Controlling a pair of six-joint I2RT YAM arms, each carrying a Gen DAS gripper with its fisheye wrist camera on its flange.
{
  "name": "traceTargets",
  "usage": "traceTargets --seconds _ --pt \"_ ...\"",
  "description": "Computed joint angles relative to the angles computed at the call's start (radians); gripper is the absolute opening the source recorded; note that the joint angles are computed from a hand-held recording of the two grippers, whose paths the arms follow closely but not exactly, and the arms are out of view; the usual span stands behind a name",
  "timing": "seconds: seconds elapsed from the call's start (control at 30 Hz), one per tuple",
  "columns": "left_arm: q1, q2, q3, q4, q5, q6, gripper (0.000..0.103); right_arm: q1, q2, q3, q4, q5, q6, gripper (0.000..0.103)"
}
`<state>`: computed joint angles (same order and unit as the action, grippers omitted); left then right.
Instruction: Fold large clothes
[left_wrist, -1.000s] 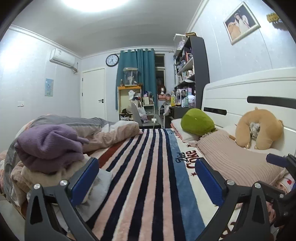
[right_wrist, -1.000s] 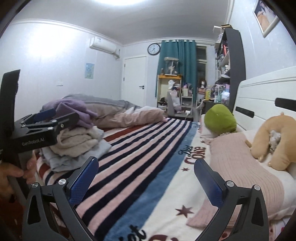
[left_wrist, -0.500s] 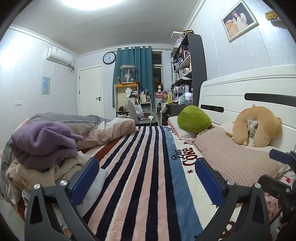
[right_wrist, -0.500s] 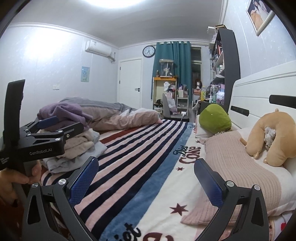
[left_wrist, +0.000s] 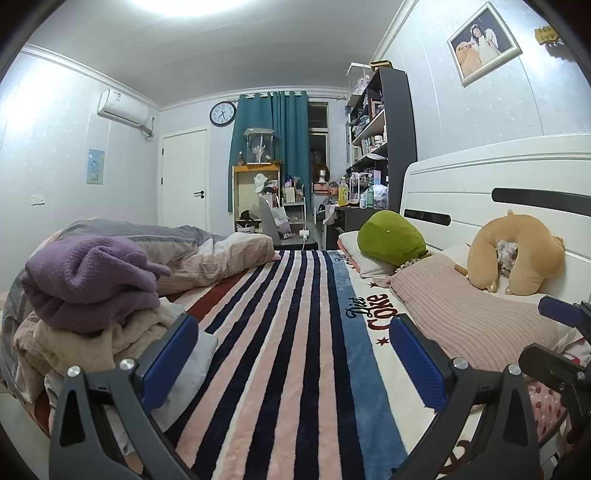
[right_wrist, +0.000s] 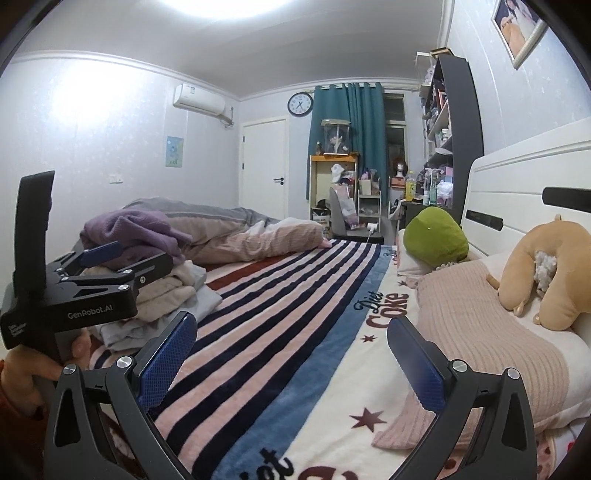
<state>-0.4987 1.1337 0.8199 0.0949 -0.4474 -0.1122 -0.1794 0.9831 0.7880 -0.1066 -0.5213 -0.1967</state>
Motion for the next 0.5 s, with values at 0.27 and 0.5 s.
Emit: traceTargets --seconds 0.27,0.5 --pt "0.013 -0.018 -0.015 0.012 0.005 0.002 0.102 0.008 0.0 -0.001 0.005 0.0 0.016 0.103" --pt "0.008 -0.017 -0.018 0.02 -0.016 0.013 0.102 0.008 0.003 -0.001 0.006 -0.001 0.014 0.103"
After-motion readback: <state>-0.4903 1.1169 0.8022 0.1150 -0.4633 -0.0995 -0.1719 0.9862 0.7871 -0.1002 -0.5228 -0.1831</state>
